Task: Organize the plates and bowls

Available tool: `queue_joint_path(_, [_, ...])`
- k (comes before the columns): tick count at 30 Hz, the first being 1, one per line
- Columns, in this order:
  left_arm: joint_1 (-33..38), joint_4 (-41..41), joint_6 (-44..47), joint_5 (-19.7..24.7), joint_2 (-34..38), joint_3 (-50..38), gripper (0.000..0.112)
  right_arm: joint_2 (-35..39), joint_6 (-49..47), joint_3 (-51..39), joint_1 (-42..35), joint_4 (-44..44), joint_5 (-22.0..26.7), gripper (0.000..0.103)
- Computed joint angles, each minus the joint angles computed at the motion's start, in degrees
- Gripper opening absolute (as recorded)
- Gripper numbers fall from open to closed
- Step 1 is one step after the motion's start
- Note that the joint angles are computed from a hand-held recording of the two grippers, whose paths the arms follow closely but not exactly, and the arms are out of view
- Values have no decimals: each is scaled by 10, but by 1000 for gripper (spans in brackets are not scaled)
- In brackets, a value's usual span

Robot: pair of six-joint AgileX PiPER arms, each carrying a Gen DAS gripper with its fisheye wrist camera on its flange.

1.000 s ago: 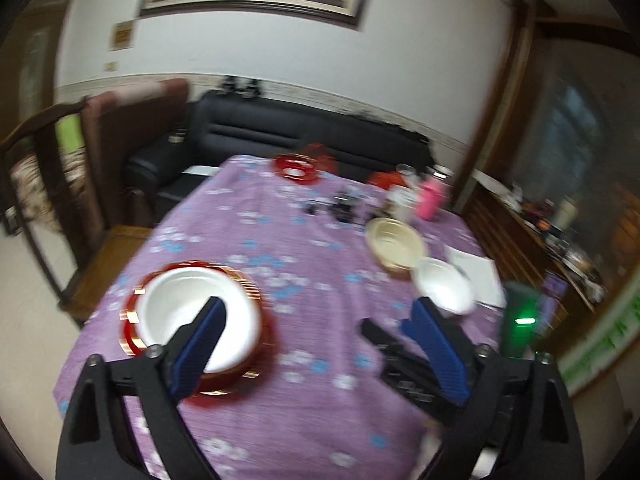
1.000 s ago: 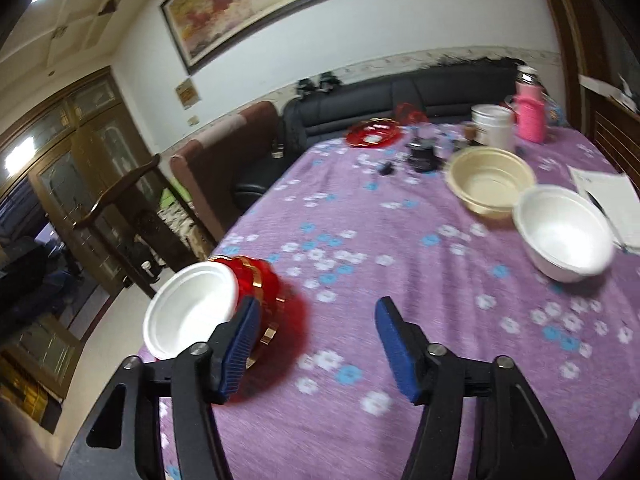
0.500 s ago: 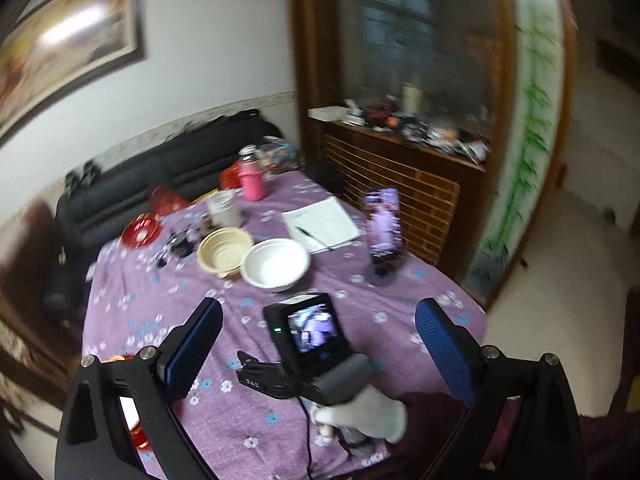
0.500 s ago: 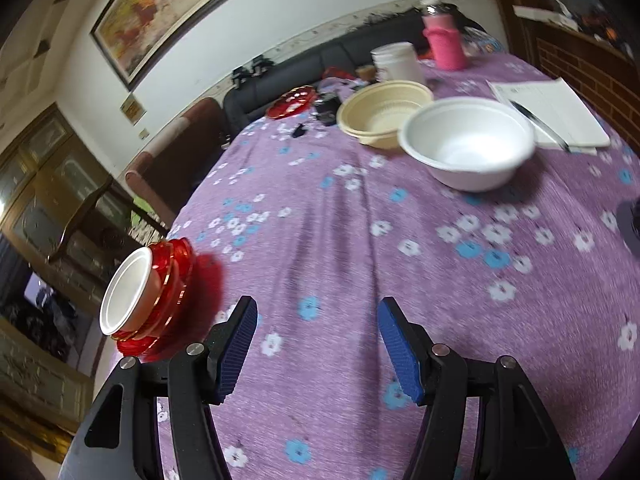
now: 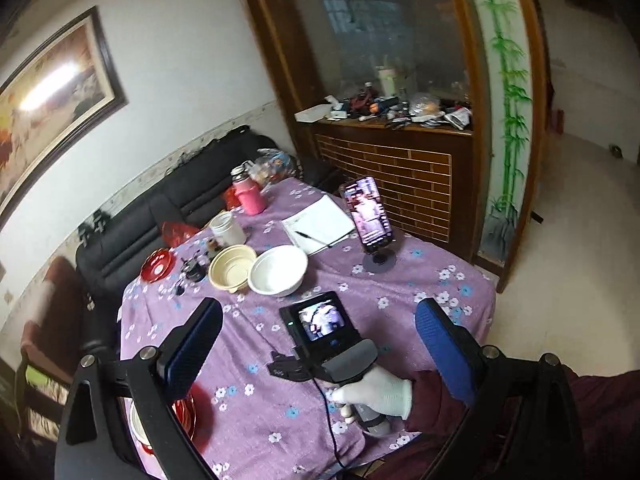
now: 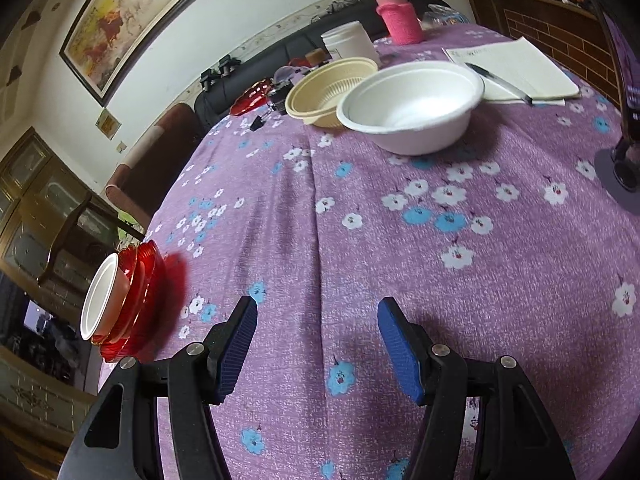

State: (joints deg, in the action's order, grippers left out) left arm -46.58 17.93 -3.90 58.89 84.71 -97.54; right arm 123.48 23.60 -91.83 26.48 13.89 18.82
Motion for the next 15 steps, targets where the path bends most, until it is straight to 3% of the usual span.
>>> queue_joint_path(4, [26,-2,-1,-33,-30,32,97,0,20,-6,3,-18,4,67])
queue_joint_path(8, [67,-71,43,-1,-19,10,97,3,43,-13,11,-43,5,67])
queue_joint_path(11, [51,-57,44,-3,-19,9,97,12,45,-28,16,-47,17,67])
queue_joint_path(15, [42,-23,37,-40,-48,58,97,27,46,-47,19,-48,33,67])
